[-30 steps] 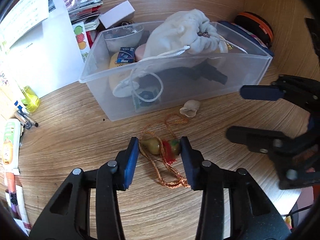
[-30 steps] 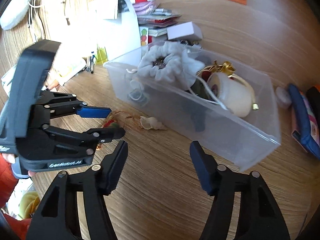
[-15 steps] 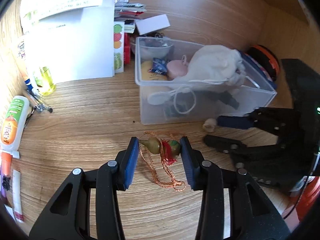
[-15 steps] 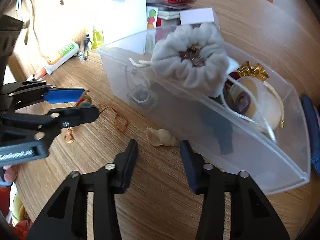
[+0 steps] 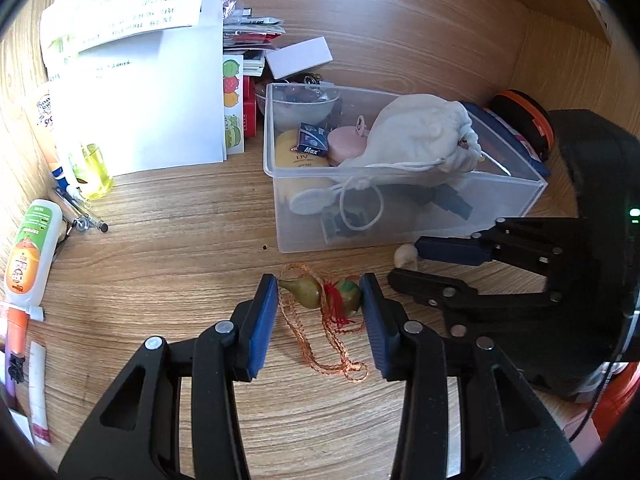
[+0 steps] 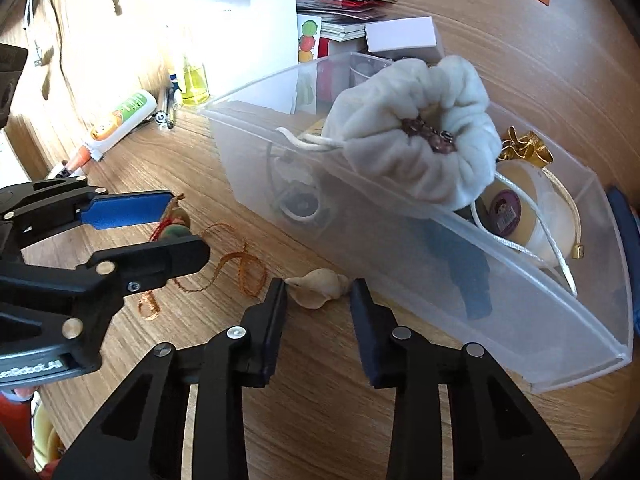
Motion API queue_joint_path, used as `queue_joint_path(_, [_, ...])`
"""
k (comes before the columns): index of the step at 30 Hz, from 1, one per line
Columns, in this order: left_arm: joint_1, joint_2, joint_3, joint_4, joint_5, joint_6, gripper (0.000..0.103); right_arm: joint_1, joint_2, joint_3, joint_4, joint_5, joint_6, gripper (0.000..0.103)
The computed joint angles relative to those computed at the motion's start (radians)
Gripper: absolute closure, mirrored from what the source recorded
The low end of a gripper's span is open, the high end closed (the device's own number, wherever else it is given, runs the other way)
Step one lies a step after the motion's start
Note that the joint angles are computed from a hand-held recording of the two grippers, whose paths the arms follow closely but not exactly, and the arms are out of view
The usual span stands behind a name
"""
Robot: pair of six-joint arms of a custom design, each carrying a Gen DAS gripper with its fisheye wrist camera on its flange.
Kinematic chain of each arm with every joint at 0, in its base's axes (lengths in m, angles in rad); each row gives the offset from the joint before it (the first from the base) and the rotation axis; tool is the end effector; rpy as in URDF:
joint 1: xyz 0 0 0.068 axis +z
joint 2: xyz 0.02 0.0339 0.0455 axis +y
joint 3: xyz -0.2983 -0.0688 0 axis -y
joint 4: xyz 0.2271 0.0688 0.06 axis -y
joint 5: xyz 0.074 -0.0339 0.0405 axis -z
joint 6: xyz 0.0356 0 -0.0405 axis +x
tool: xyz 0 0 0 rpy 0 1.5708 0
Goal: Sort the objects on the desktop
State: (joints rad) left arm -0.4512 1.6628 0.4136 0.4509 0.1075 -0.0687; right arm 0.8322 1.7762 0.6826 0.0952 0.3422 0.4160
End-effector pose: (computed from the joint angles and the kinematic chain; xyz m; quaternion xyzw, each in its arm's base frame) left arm 0.2255 -0.1135 0.1357 0.1957 0.9043 -0.1448 0.3507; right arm 0.2086 0.2113 0.1410 -0.1483 0.9349 0.0300 0.3212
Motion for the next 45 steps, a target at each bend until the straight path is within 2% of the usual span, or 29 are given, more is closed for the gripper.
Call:
queue_joint_path(1, [-0.003, 0.0, 0.0, 0.0, -0.002, 0.0, 0.062, 0.005, -0.009, -0.007, 0.003, 0.002, 0.001, 0.079])
queue_joint_path(7, [-0.022, -0.035, -0.021, 0.004, -0.018, 0.001, 0.062, 0.033, -0.113, -0.059, -0.007, 0.031, 0.001, 0.079])
queue_joint_path(12, [-0.044, -0.096, -0.024, -0.037, -0.042, -0.007, 0.062, 0.058, -0.217, -0.115, -0.015, 0.067, 0.007, 0.079])
queue_joint_path(17, [-0.079, -0.184, -0.006, -0.101, -0.082, -0.008, 0.062, 0.091, -0.288, -0.13, -0.045, 0.109, 0.016, 0.079])
queue_joint_path(28, [-0.089, -0.334, 0.1, -0.267, -0.076, 0.021, 0.062, 0.145, -0.409, -0.126, -0.115, 0.188, 0.035, 0.079])
queue_joint_path(38, [-0.034, -0.333, 0.265, -0.37, -0.041, 0.035, 0.062, 0.102, -0.523, -0.118, -0.158, 0.221, 0.014, 0.079])
queue_joint_path(45, [-0.024, -0.237, 0.382, -0.396, -0.058, 0.031, 0.062, 0.012, -0.574, -0.114, -0.165, 0.191, -0.044, 0.079])
